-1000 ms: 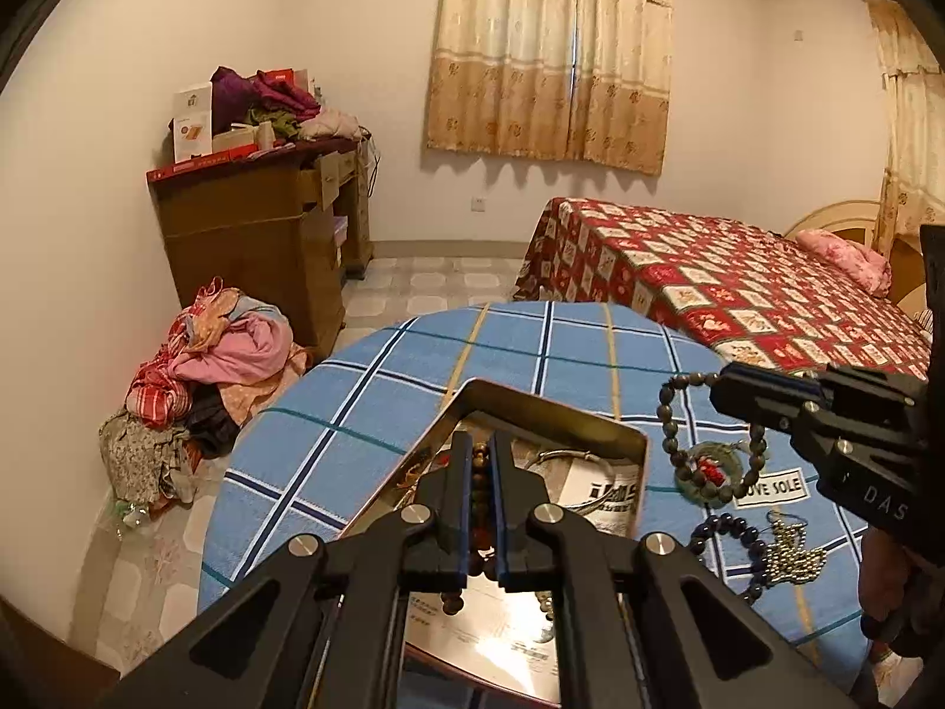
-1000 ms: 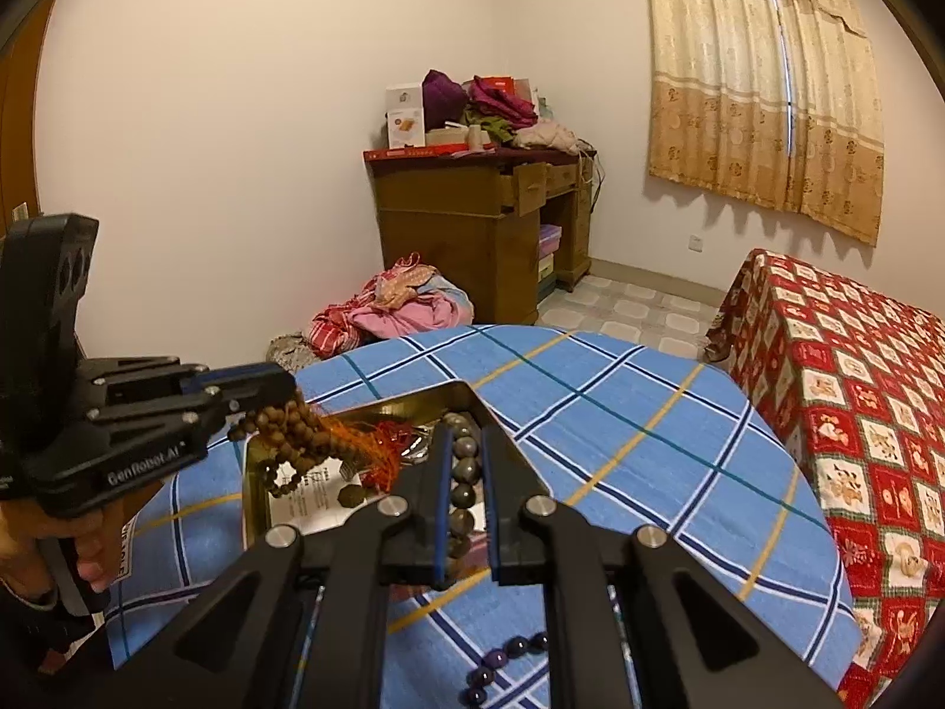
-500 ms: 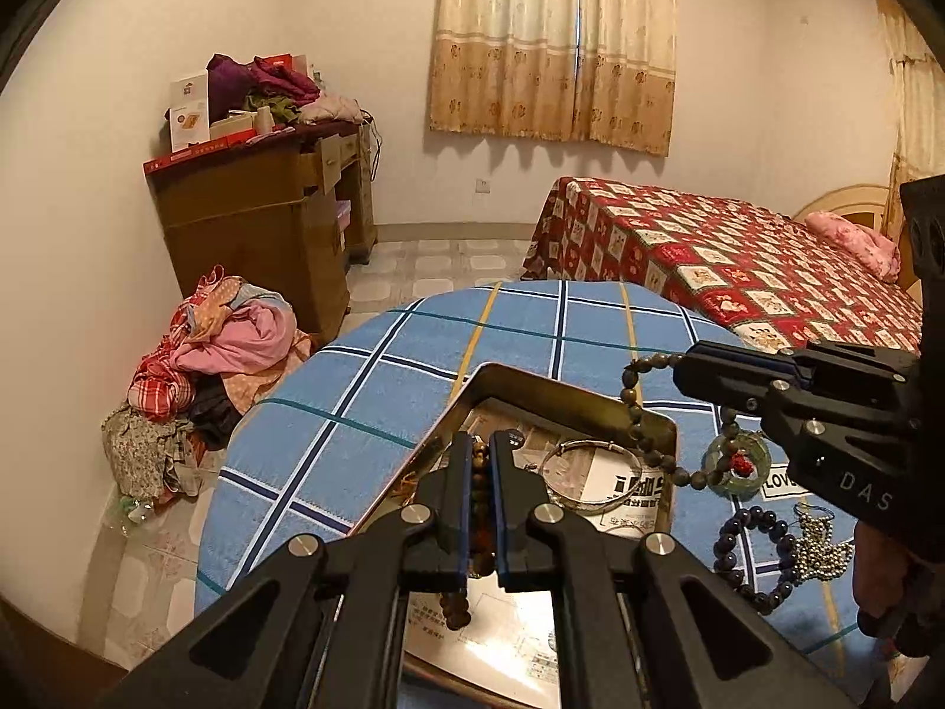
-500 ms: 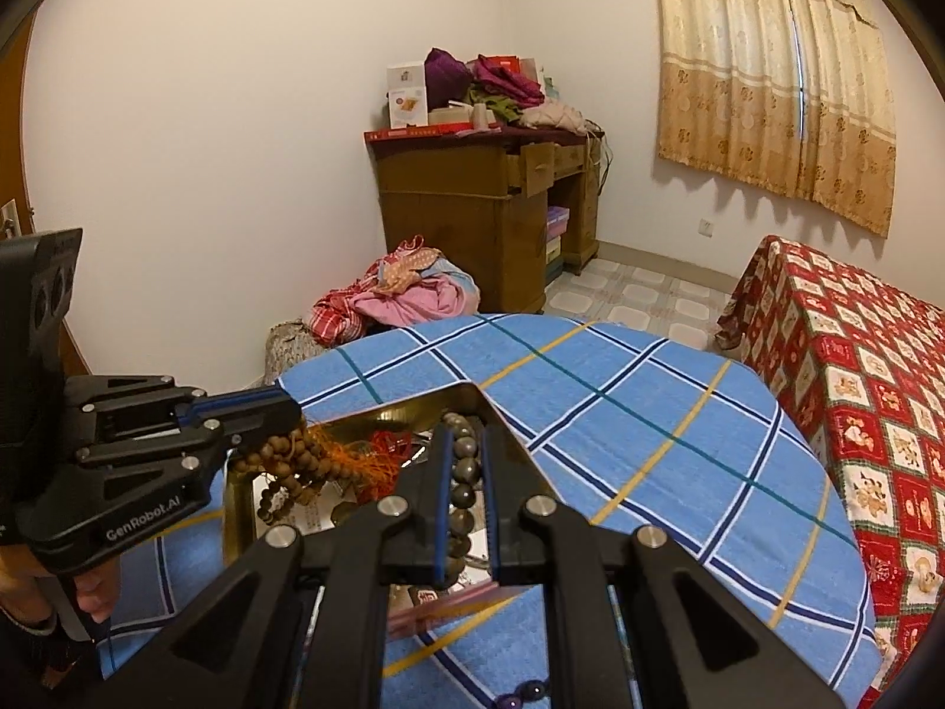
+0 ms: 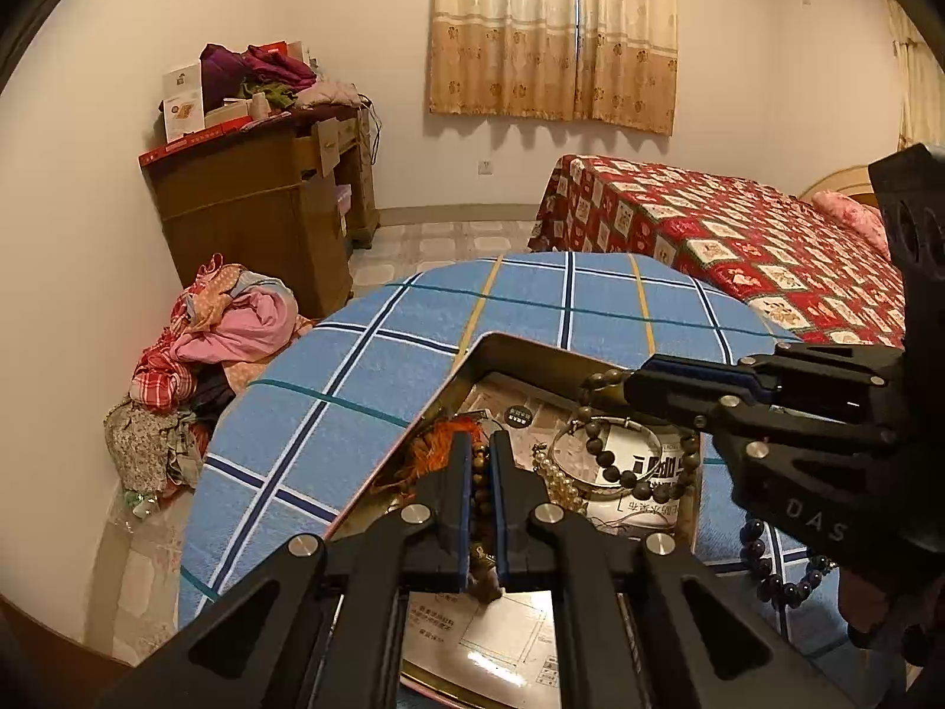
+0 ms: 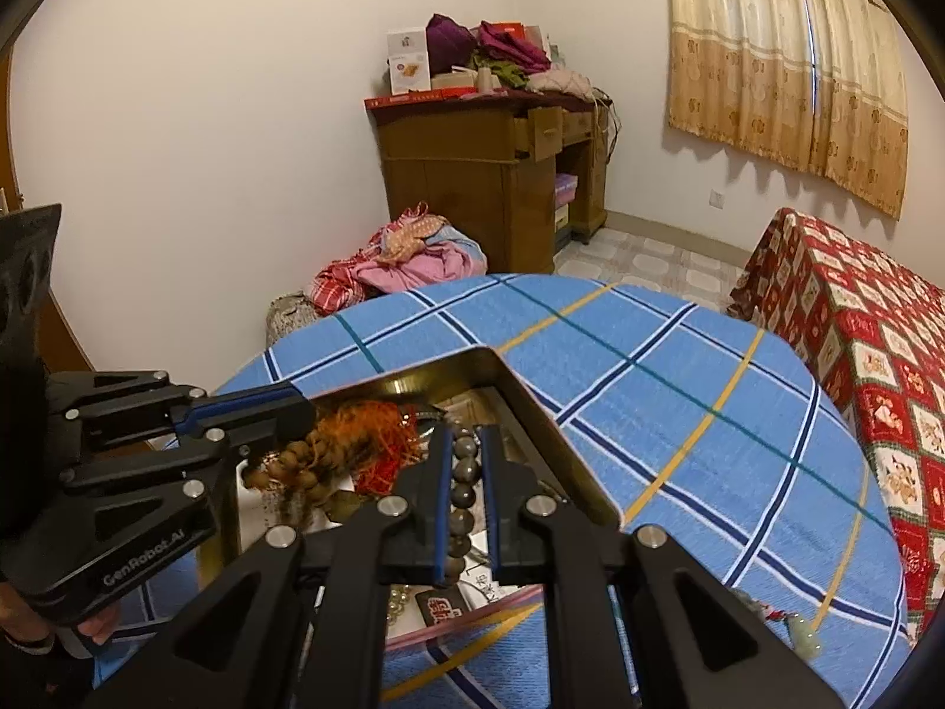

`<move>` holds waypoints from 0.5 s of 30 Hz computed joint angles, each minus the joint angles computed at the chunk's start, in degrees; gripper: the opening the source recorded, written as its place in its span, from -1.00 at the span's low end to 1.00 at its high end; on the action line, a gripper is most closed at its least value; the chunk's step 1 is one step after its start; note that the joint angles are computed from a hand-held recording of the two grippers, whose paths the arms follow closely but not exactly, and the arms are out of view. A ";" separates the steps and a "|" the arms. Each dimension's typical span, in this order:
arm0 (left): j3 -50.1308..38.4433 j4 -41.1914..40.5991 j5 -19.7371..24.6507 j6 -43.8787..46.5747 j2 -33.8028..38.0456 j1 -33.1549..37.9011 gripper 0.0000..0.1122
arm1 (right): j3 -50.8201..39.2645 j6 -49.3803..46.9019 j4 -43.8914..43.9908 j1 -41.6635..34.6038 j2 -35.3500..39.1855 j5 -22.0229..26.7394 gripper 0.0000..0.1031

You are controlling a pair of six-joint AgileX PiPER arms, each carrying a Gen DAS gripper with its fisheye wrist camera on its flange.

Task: Organize jewelry
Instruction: 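Lower both held strands into the tin and open both grippers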

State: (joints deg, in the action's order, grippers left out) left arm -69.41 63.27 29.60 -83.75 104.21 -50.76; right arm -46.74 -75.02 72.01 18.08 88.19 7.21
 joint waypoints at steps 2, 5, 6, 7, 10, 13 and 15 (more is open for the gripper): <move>-0.28 -0.05 0.19 0.13 0.48 0.02 -0.92 | 0.17 -0.51 0.41 0.19 0.36 -0.29 -0.77; -0.55 -0.10 0.68 0.36 1.08 -0.05 -0.91 | 0.20 0.98 -1.24 0.19 0.73 -0.30 -0.77; -0.61 -0.13 0.94 0.51 1.19 -0.10 -0.91 | 0.25 1.00 -1.27 0.16 0.82 -0.30 -0.77; -0.53 0.03 1.08 0.35 1.21 -0.04 -0.91 | 0.25 1.40 -1.71 0.05 0.96 -0.12 -0.77; -0.44 0.35 1.50 0.20 1.20 -0.39 -0.91 | 0.40 2.25 -2.61 0.24 1.03 -0.42 -0.77; -0.61 0.45 1.95 0.23 1.28 -0.65 -0.91 | 0.47 2.34 -2.73 0.30 1.00 -0.49 -0.77; -0.51 0.59 2.00 0.17 1.23 -0.67 -0.91 | 0.50 1.68 -2.05 0.37 1.00 -0.65 -0.77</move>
